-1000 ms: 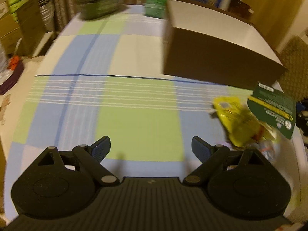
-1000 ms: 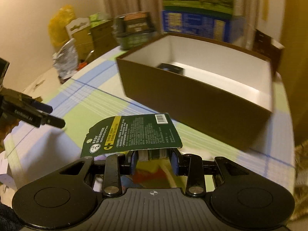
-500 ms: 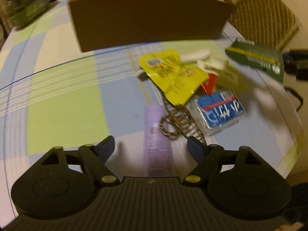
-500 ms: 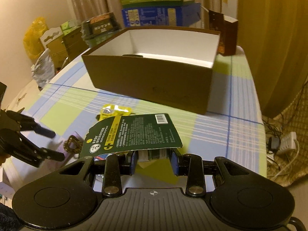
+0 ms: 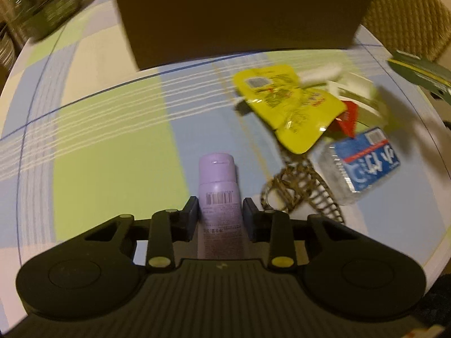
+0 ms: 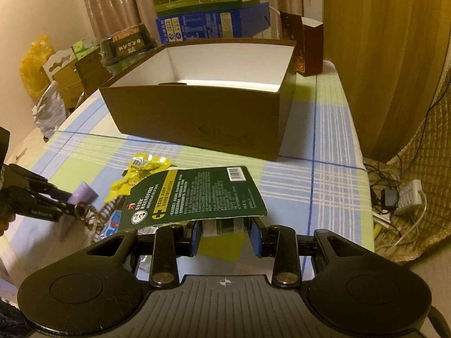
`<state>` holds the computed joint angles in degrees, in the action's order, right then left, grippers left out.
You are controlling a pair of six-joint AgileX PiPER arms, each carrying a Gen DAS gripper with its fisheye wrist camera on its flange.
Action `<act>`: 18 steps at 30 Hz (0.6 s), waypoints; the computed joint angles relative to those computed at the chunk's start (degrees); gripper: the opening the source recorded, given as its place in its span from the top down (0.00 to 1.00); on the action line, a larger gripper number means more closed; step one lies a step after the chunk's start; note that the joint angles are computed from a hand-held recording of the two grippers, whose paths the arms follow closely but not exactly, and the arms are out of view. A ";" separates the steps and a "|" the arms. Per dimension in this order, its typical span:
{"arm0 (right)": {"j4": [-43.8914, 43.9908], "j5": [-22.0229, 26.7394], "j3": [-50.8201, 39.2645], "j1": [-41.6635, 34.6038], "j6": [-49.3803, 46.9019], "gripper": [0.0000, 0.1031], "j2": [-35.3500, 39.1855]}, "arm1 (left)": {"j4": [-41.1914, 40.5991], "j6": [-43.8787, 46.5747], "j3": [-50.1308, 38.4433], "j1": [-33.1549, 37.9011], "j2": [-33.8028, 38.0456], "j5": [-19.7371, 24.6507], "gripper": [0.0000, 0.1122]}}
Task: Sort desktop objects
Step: 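Grasp the lilac tube with the left tool while the right tool holds the green package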
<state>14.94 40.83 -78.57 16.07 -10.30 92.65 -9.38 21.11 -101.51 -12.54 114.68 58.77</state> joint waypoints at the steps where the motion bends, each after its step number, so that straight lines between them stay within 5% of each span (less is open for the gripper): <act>1: -0.20 -0.07 -0.09 0.02 0.24 0.69 0.13 | 0.21 -0.28 -0.65 0.40 0.37 0.40 0.74; 9: -1.37 -0.30 -0.88 0.59 1.71 0.69 0.56 | 1.94 -2.96 -5.73 0.06 3.67 1.34 0.69; 11: -1.74 -0.51 -0.73 0.66 2.20 0.69 0.36 | 2.13 -3.86 -6.34 -0.05 3.86 1.58 0.77; 18: -2.73 -0.92 -1.04 0.56 3.25 0.69 -0.03 | -0.30 -3.39 -3.57 0.72 0.17 -0.09 0.77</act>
